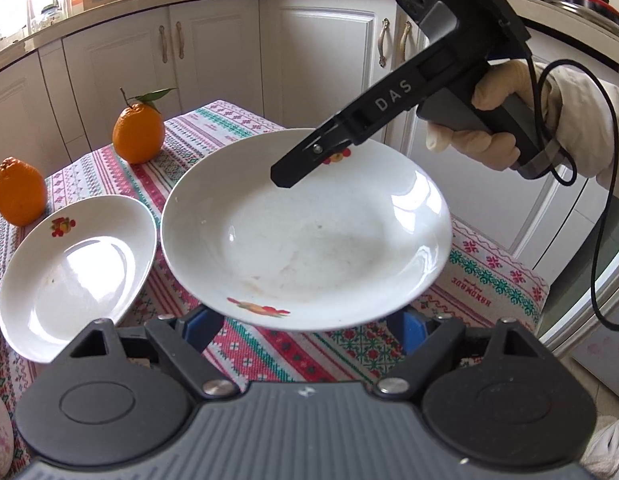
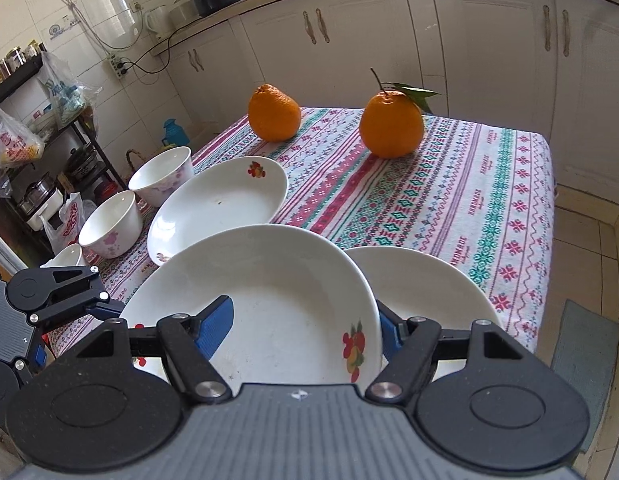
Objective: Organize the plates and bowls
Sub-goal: 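Carry the plate onto the stained plate and open the right gripper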
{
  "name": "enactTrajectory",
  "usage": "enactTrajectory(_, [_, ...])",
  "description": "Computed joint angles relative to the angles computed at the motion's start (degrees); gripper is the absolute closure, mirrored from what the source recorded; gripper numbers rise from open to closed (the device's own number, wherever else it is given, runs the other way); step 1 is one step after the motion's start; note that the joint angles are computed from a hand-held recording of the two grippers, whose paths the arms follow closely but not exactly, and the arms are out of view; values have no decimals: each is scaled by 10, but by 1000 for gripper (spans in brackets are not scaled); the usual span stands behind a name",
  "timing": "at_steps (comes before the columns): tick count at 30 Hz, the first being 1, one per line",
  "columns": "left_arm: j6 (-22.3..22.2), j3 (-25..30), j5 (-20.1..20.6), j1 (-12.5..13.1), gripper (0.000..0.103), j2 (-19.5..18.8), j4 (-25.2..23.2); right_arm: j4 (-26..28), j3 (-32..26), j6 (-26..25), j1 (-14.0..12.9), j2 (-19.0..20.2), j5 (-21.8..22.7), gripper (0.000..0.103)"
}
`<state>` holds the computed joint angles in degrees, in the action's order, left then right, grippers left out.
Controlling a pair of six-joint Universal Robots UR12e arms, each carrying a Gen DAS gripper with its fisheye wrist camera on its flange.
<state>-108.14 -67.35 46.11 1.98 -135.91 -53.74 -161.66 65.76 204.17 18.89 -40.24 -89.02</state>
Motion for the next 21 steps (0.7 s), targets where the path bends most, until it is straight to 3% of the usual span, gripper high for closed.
enactTrajectory(10, [-1,12,-5,-17,15,-11,4,-36,38,23,-8,-14,-33,25])
enactTrajectory(21, [-9,29,4,-25,15,-21,-18,-41,50,42,-13,-14,-38,25])
